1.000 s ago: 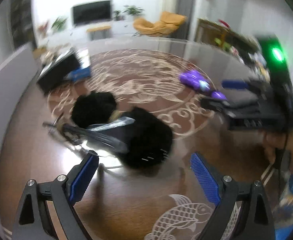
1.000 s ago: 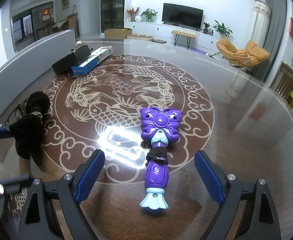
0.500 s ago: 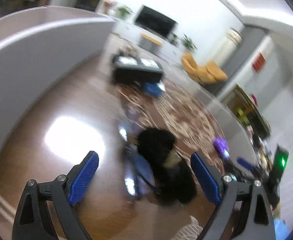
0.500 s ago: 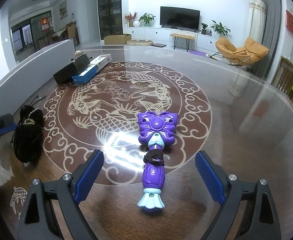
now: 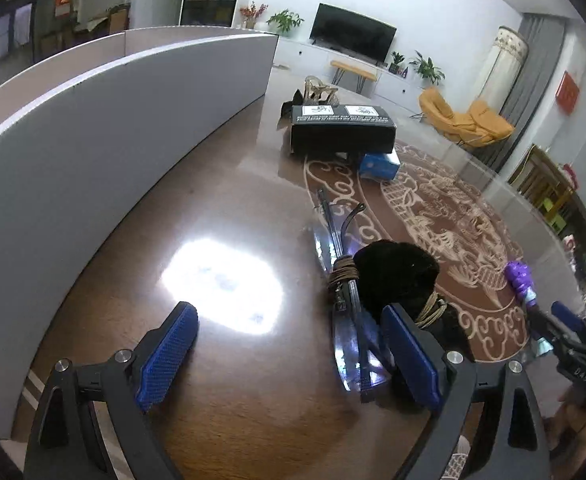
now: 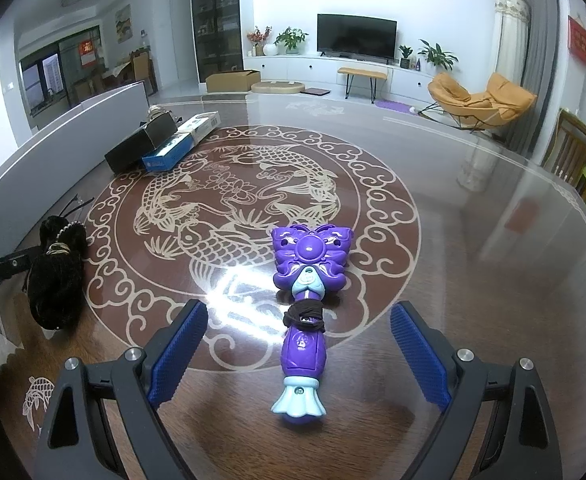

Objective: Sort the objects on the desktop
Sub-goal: 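Grasp the eyeglasses by the folded arms with the left tool and lift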

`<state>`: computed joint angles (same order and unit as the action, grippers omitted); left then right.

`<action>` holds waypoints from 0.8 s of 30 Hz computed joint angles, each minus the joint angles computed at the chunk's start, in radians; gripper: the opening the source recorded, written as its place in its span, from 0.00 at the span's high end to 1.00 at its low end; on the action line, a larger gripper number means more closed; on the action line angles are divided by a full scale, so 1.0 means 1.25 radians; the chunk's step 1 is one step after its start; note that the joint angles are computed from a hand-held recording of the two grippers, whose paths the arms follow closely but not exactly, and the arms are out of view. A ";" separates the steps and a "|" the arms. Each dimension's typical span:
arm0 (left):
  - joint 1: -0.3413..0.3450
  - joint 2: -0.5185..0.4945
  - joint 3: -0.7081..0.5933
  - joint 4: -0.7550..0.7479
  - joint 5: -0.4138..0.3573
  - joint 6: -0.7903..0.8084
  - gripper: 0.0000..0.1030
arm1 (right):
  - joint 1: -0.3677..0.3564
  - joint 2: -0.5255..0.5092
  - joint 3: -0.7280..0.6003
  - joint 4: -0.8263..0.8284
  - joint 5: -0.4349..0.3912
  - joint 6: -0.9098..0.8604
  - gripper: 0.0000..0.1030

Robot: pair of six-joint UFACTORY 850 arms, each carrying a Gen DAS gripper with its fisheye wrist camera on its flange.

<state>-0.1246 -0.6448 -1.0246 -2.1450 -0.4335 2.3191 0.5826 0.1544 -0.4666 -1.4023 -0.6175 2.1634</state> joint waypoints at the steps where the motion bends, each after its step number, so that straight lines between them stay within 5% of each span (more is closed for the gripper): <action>1: -0.006 0.002 0.003 -0.026 0.010 0.031 0.09 | 0.000 0.001 0.000 -0.002 -0.001 0.002 0.09; 6: -0.075 -0.005 -0.020 -0.111 0.132 0.228 0.00 | 0.001 0.002 0.001 0.000 0.000 0.000 0.09; 12: -0.082 -0.029 -0.064 0.067 0.123 0.094 0.00 | 0.001 0.004 0.002 0.001 -0.005 0.008 0.09; 13: -0.073 -0.030 -0.067 0.061 0.109 0.092 0.05 | 0.001 0.005 0.003 0.001 -0.005 0.011 0.09; 15: -0.060 -0.018 -0.053 0.003 0.086 0.164 0.65 | -0.002 0.008 0.005 0.001 -0.003 0.015 0.09; 17: -0.042 -0.012 -0.045 0.052 0.061 0.145 0.90 | -0.006 0.009 0.006 0.001 0.002 0.014 0.09; 21: -0.025 -0.003 -0.024 0.075 0.036 0.144 0.90 | -0.016 0.003 0.001 0.014 0.022 -0.005 0.09; 24: -0.015 0.006 -0.013 0.128 0.025 0.083 0.90 | -0.082 0.036 0.027 -0.078 0.166 0.050 0.10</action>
